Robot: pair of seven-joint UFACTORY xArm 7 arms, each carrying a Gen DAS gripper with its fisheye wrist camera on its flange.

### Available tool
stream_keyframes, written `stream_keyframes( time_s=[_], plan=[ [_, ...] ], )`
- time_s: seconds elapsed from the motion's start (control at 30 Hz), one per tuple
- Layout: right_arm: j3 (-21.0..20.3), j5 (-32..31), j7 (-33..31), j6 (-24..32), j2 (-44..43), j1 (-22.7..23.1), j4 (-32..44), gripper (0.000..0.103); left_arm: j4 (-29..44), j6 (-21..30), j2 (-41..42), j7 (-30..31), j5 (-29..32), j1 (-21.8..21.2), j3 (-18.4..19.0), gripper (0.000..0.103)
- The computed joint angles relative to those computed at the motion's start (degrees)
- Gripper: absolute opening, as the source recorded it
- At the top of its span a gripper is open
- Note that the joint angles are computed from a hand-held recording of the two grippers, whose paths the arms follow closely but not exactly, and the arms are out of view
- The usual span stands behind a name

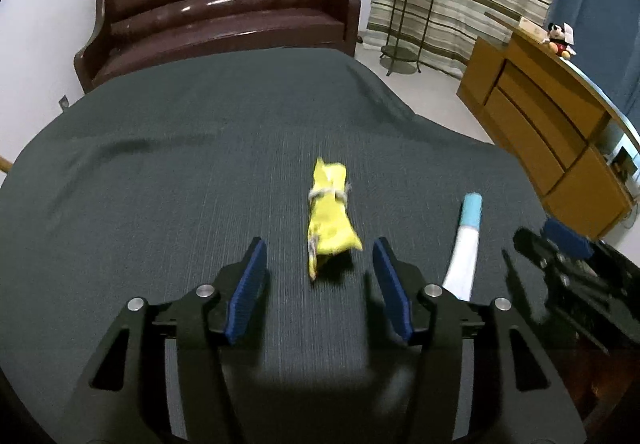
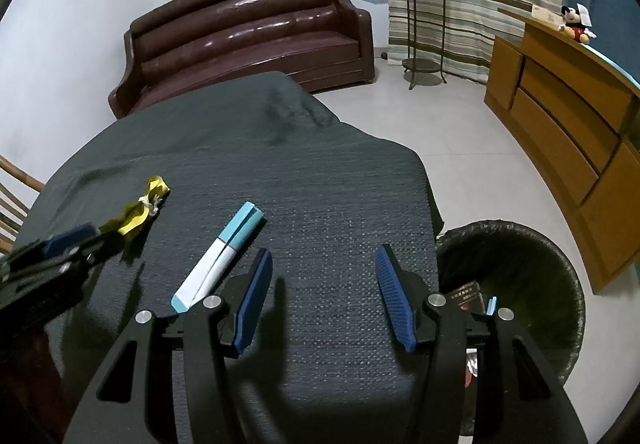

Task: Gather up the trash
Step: 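Grasp the yellow wrapper with the left tool, then grasp the blue-capped white marker with the right tool while the left holds the wrapper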

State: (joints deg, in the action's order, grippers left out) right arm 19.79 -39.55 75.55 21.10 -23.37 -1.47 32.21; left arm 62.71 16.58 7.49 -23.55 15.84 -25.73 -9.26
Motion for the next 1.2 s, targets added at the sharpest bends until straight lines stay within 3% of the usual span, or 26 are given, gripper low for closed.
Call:
stream_keyframes(
  time_s=[0.27, 0.47, 0.77, 1.0, 1.2],
  plan=[
    [0.1, -0.48, 0.06, 0.76, 0.93, 0.53, 0.98, 0.055, 7.29, 3.58, 6.66, 2.96, -0.04, -0.8, 0.93, 0.053],
    [-0.13, -1.48, 0.55, 1.68, 2.25, 1.29, 2.26, 0.056, 7.1, 2.39, 7.11, 7.31, -1.76, -0.32, 0.62, 0.025],
    [-1.0, -3.24, 1.42, 3.75, 4.82, 3.64, 5.16, 0.056, 3.46, -0.61, 5.03, 10.2, -3.58, 0.13, 0.85, 0.023],
    [-1.83, -4.28, 1.49, 5.39, 7.61, 6.31, 8.04, 0.056, -1.13, -3.25, 1.02, 6.57, 0.71, 0.28, 2.66, 0.023],
    [-4.06, -1.79, -2.46, 7.23, 12.0, 10.31, 11.55, 0.056, -3.98, -4.5, -1.47, 4.6, 2.91, 2.16, 2.45, 0.023]
  ],
)
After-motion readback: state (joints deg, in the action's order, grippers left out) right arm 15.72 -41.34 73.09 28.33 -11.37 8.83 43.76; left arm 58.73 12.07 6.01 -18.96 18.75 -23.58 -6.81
